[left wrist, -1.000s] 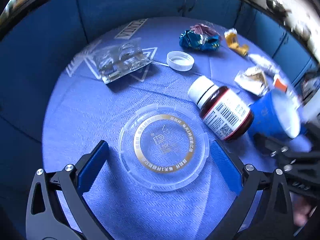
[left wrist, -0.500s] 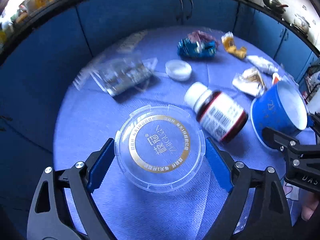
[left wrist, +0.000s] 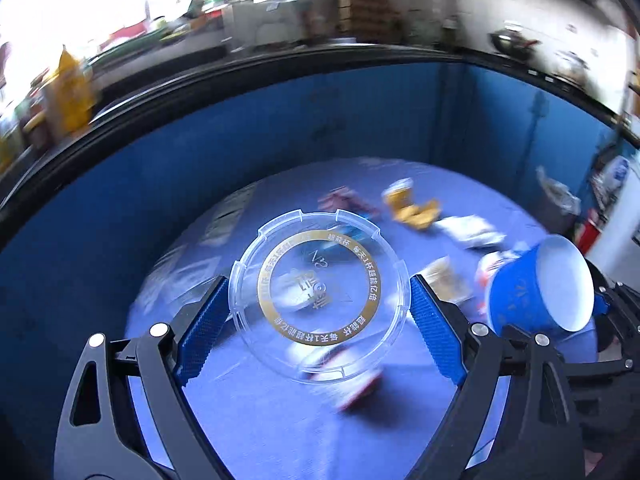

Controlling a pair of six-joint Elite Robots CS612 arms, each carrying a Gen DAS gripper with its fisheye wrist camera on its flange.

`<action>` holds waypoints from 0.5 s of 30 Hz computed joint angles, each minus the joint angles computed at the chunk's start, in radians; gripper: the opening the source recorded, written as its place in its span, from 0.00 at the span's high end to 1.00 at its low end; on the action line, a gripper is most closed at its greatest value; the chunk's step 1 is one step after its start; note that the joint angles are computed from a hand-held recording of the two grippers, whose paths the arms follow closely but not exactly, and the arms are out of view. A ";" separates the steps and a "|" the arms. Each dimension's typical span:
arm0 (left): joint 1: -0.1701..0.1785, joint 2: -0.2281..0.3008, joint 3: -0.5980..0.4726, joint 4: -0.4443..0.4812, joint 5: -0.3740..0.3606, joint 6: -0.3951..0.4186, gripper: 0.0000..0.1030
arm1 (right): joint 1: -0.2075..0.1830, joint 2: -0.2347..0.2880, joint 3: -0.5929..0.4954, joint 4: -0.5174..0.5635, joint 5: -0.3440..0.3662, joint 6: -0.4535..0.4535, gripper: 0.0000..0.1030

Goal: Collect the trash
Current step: 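Carry both items to the black bin and open the right gripper to drop the bowl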

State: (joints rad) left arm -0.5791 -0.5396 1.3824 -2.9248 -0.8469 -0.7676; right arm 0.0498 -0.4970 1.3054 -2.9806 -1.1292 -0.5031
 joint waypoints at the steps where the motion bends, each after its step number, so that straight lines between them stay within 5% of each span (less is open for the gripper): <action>1: 0.000 0.014 -0.028 -0.004 -0.012 0.028 0.15 | -0.005 0.003 -0.005 -0.020 -0.013 0.015 0.28; 15: -0.016 0.205 -0.448 0.057 -0.175 0.294 0.15 | -0.084 0.091 -0.153 -0.084 -0.281 0.221 0.27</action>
